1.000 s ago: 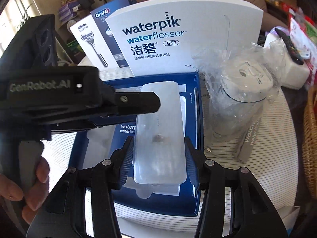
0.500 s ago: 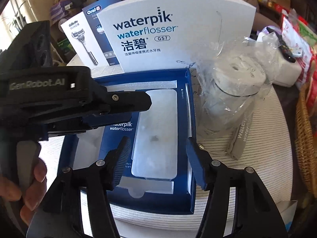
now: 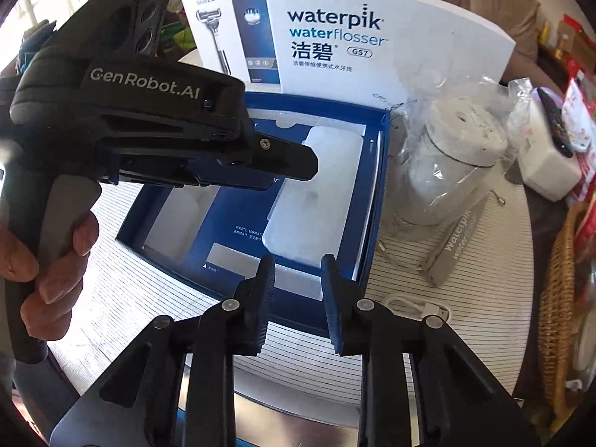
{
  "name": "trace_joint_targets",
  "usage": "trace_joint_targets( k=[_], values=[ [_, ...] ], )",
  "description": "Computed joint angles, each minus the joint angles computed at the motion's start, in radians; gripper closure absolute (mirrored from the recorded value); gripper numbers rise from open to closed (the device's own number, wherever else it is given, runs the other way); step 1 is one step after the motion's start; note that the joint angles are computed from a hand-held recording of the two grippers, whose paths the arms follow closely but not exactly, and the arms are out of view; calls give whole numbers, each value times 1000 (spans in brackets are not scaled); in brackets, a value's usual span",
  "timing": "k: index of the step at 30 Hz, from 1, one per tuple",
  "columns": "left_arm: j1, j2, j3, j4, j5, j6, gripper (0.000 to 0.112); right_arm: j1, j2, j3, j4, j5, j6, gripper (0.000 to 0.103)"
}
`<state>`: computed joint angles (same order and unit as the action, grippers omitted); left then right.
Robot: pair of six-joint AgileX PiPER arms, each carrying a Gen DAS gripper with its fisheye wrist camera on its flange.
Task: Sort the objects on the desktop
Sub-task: 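Open the right tool while the left tool presses the case into the slot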
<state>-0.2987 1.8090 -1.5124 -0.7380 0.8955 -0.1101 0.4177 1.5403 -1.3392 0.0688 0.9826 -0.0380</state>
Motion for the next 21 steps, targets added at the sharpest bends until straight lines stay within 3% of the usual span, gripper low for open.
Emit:
trace_joint_targets(
  k=[6,10,16,21],
  values=[
    [16,-33,84,-52,-22,61,71,-2,2,18,4,-28,21,80],
    [6,-33,61,-27,-13,31,71,-9,5,4,13,-4,7,79],
    [10,-31,12,-75,-9,46,71,-34,0,-4,30,-44,-40,79],
    [-7,45,-95,-76,11,0,71,-3,32,-1,-11,-81,-21,79]
  ],
)
